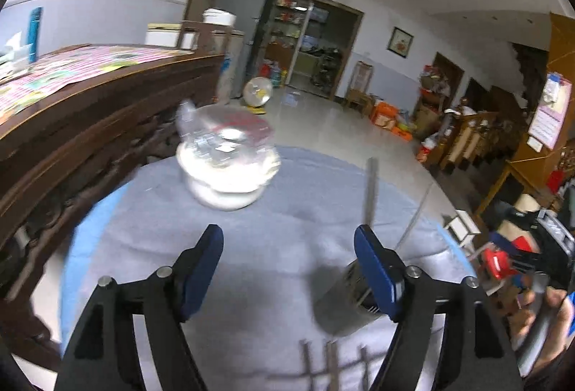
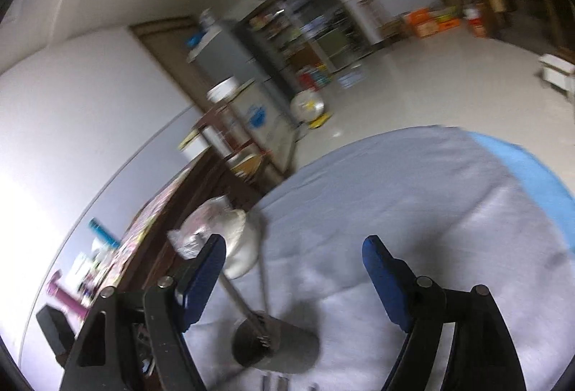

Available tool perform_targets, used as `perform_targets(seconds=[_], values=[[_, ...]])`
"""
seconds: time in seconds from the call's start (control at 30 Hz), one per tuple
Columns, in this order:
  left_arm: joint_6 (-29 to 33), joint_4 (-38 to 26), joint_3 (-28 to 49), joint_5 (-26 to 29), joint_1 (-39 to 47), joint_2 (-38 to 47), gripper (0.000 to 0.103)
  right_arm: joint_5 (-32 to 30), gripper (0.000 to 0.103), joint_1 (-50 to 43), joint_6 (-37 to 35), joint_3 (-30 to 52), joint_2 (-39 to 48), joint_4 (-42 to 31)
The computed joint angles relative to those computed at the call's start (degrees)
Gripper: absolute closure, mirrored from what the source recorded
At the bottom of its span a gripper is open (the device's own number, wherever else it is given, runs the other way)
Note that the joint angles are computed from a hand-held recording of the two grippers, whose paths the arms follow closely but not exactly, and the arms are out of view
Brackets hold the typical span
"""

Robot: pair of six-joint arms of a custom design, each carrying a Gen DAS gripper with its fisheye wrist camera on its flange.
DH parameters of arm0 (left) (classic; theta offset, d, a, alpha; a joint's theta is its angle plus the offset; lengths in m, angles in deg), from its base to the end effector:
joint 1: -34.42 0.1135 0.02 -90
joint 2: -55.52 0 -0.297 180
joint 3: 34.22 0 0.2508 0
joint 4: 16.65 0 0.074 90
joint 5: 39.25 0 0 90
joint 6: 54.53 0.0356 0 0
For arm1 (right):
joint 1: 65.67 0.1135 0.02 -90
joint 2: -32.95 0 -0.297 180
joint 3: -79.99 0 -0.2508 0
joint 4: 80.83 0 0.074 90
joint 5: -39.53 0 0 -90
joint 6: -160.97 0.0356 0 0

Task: Organize utensils
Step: 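Open the right gripper over the cup while the left gripper releases its rod, then move both open tools back down toward the remaining dark rods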

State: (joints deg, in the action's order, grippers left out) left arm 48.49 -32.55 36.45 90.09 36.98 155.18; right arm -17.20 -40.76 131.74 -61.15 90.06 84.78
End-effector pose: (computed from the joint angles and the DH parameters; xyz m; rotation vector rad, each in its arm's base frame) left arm 0.3618 -0.0064 0.2131 0.5258 2.1610 -0.6553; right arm 0.1754 0.0599 0.2284 0.9387 1.8256 0.3097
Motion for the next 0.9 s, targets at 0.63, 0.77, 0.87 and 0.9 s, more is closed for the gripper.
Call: perform_targets(seconds=[0.63, 0.77, 0.87, 0.9], values=[[16.0, -2.92, -8.89, -15.3, 8.9, 7.61, 0.026, 16.96, 0.021, 54.21, 82.64, -2.2, 34.28, -24.74], [17.2, -2.41, -10.48, -16.37, 8.99, 7.21, 0.026, 16.05, 0.021, 56.06, 86.63, 0.09, 37.65, -28.38], [18.26, -1.84, -11.57, -17.29, 8.98, 7.23, 0.026, 15.48, 0.021, 57.09, 88.04, 0.14, 39.21, -26.89], [18.6, -1.79, -11.74, -17.4, 8.97, 7.37, 0.026, 15.33, 0.021, 56.97, 87.78, -0.05, 39.51, -26.13]])
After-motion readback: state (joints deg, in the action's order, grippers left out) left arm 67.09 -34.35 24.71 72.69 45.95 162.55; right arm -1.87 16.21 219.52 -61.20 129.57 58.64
